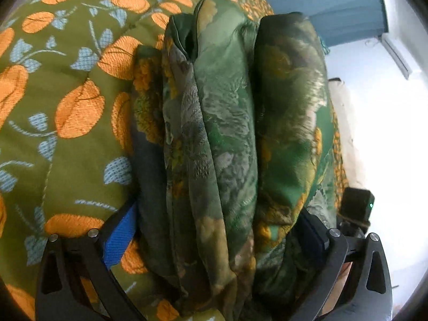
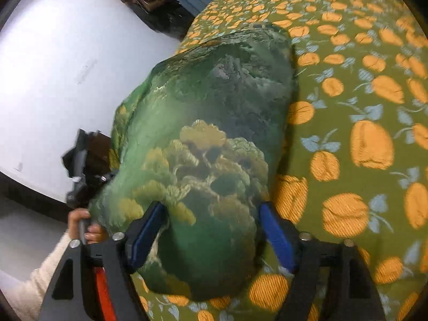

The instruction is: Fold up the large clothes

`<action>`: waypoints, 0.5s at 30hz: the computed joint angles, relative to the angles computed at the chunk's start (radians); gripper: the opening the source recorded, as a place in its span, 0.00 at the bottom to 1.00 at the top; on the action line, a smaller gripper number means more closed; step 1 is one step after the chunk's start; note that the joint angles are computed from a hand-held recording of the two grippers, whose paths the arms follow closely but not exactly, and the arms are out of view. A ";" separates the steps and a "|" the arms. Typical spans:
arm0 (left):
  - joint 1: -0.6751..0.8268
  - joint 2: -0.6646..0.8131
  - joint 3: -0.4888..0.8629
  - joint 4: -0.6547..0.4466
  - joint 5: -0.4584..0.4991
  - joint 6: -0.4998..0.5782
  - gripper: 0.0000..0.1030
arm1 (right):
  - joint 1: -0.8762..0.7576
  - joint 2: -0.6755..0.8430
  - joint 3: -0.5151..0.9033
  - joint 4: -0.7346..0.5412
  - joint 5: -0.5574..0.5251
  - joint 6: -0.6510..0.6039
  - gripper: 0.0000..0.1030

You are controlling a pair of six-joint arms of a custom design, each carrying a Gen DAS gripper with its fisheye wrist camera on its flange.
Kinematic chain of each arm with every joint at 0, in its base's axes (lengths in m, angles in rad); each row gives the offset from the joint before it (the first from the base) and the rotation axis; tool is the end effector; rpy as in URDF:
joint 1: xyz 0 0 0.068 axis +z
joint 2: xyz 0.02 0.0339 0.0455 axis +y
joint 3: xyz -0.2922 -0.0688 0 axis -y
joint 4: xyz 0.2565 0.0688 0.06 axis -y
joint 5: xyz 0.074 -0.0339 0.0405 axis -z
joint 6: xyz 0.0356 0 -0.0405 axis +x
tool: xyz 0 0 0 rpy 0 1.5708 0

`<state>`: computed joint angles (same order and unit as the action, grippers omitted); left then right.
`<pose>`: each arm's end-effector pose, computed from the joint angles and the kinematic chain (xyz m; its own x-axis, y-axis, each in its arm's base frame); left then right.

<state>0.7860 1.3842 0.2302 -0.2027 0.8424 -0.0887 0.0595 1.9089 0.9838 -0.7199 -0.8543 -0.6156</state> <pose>0.1214 0.0840 0.0949 -0.6560 -0.7403 -0.1470 -0.4187 0.5191 -0.7452 0.3098 0.0454 0.1233 -0.8224 -0.4289 -0.3737 -0.5612 0.5037 0.6568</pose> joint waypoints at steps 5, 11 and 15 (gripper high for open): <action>-0.094 0.117 -0.028 0.260 0.010 -0.140 1.00 | 0.042 0.137 0.043 0.040 -0.059 0.038 0.92; -0.166 0.085 -0.076 0.385 -0.042 -0.262 0.76 | 0.112 0.053 -0.028 0.173 -0.010 0.109 0.71; -0.208 -0.164 -0.112 0.247 -0.098 -0.314 0.56 | 0.156 -0.128 -0.147 0.280 0.047 0.114 0.62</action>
